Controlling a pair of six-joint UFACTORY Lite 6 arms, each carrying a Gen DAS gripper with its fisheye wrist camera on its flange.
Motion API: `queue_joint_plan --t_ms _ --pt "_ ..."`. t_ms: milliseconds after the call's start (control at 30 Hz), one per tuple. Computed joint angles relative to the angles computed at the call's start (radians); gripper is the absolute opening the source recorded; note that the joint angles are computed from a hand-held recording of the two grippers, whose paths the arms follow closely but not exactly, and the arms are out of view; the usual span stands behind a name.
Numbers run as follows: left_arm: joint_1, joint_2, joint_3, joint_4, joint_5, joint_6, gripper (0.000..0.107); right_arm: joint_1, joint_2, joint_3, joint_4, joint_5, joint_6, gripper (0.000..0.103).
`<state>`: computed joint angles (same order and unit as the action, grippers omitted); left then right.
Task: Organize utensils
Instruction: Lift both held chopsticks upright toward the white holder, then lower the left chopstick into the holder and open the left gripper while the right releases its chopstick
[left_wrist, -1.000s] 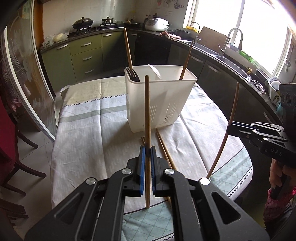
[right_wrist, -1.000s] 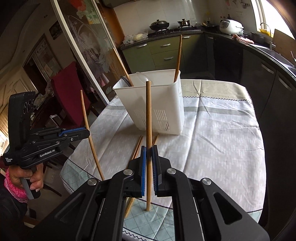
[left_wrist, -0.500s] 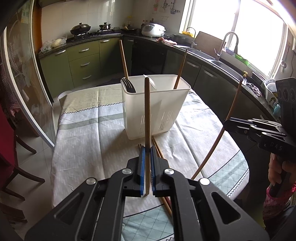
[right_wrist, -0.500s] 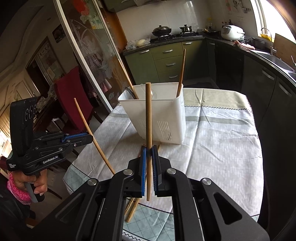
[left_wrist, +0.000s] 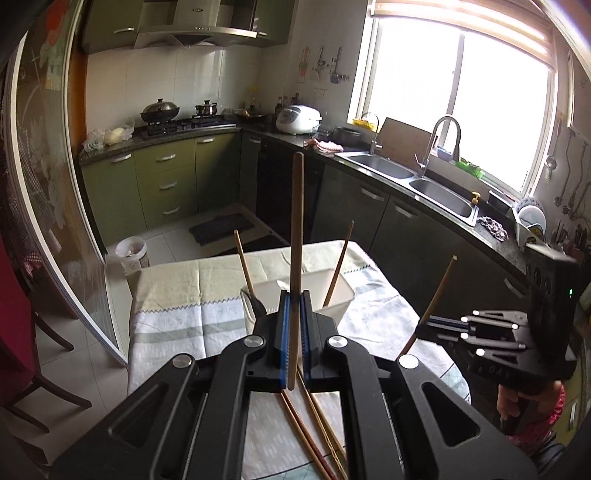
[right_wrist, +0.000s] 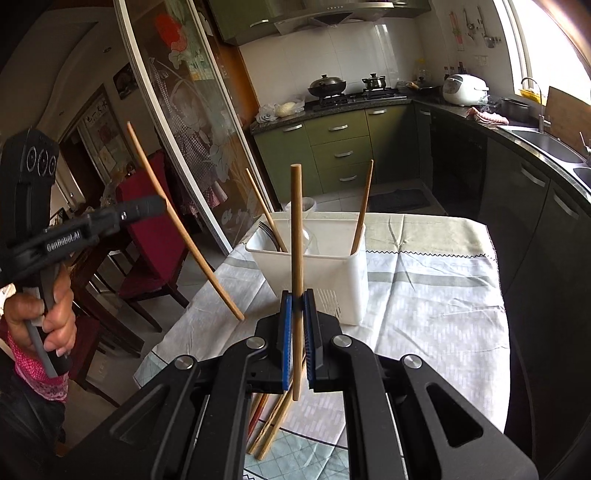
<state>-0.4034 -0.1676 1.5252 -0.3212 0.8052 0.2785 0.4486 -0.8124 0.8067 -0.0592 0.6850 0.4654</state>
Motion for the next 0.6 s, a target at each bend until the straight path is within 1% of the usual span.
queue_joint_plan --t_ms 133,233,267,367,467,500,600 --pt "-0.004 0.127 0.204 0.004 0.03 -0.037 0.005 -0.036 0.002 0.012 0.034 0.007 -0.044 0.007" --pt "-0.018 0.217 0.329 0.039 0.03 -0.085 0.005 -0.059 0.003 0.022 0.055 0.014 -0.074 0.007" --pt "-0.022 0.243 0.361 0.046 0.03 -0.096 0.005 -0.046 0.0 0.024 0.035 0.017 -0.051 0.007" --pt "-0.025 0.316 0.439 0.058 0.022 -0.119 0.005 -0.075 -0.001 0.033 0.065 0.022 -0.09 0.007" --pt "-0.028 0.363 0.465 0.068 -0.002 -0.131 0.005 -0.107 0.001 0.041 0.103 0.024 -0.136 0.007" --pt "-0.028 0.372 0.464 0.073 -0.011 -0.135 0.005 -0.095 0.002 0.045 0.086 0.024 -0.115 0.007" --pt "-0.028 0.403 0.445 0.079 -0.034 -0.14 0.005 -0.121 0.011 0.067 0.119 0.025 -0.15 0.007"
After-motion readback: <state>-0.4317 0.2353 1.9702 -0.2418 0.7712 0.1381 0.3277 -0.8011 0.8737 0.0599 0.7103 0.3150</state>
